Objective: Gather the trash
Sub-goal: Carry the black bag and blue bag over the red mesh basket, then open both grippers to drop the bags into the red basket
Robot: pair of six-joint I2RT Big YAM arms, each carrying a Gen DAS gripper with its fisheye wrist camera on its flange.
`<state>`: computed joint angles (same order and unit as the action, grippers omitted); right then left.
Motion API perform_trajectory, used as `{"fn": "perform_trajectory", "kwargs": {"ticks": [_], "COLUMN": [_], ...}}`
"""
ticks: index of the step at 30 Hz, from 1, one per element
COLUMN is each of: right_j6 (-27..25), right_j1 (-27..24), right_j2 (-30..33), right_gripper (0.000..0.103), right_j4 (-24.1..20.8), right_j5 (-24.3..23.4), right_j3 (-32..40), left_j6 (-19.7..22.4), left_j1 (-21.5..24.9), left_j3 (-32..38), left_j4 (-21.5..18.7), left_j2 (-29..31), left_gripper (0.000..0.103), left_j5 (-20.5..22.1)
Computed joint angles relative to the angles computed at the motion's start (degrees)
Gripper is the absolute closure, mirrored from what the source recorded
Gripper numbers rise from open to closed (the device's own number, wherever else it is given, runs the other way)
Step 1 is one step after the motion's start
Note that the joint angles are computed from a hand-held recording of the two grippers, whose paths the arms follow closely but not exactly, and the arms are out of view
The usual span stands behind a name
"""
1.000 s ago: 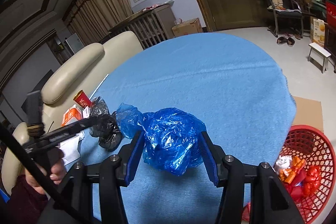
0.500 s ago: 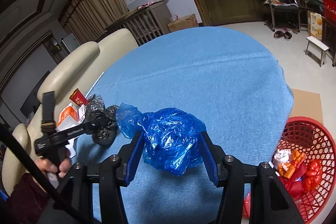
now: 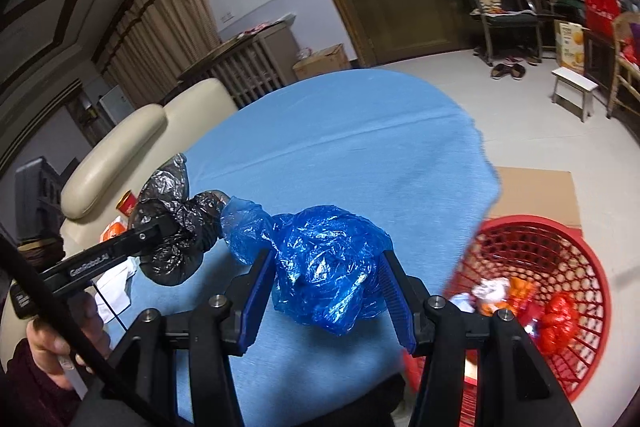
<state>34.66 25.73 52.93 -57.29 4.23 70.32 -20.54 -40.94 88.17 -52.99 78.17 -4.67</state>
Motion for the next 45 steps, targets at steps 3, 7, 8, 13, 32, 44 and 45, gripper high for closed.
{"fn": "perform_trajectory", "kwargs": {"ticks": [3, 7, 8, 13, 32, 44, 45], "right_j6": [0.3, 0.1, 0.1, 0.5, -2.1, -2.7, -2.9], "right_j1": [-1.9, -4.2, -4.7, -7.6, -20.6, -25.8, -26.3], "right_j2": [-1.9, -4.1, -4.6, -7.3, -14.0, -14.9, -14.8], "right_gripper": [0.047, 0.047, 0.047, 0.047, 0.045, 0.045, 0.045], "right_j4": [-1.2, -3.0, -3.4, -5.2, -11.8, -13.3, -13.2], "right_j5": [0.1, 0.5, 0.5, 0.4, -3.9, -7.0, -7.3], "right_j3": [-0.9, -1.5, -1.6, -2.9, -7.6, -10.6, -10.7], "left_j6": [0.4, 2.5, 3.0, 4.8, 10.3, 11.1, 11.4], "left_j1": [-2.0, -5.1, -5.7, -8.8, -16.7, -17.6, -17.5], "left_j3": [2.5, 4.8, 4.9, 6.6, 16.4, 19.9, 19.8], "left_j4": [-0.8, -1.7, -1.9, -3.3, -8.7, -12.0, -12.0], "left_j2": [1.9, 3.9, 3.8, 5.2, 15.5, 19.7, 19.8], "left_gripper": [0.084, 0.084, 0.084, 0.084, 0.084, 0.083, 0.083], "left_j5": [-0.9, -3.2, -3.4, -4.6, -5.8, -4.9, -4.8]}}
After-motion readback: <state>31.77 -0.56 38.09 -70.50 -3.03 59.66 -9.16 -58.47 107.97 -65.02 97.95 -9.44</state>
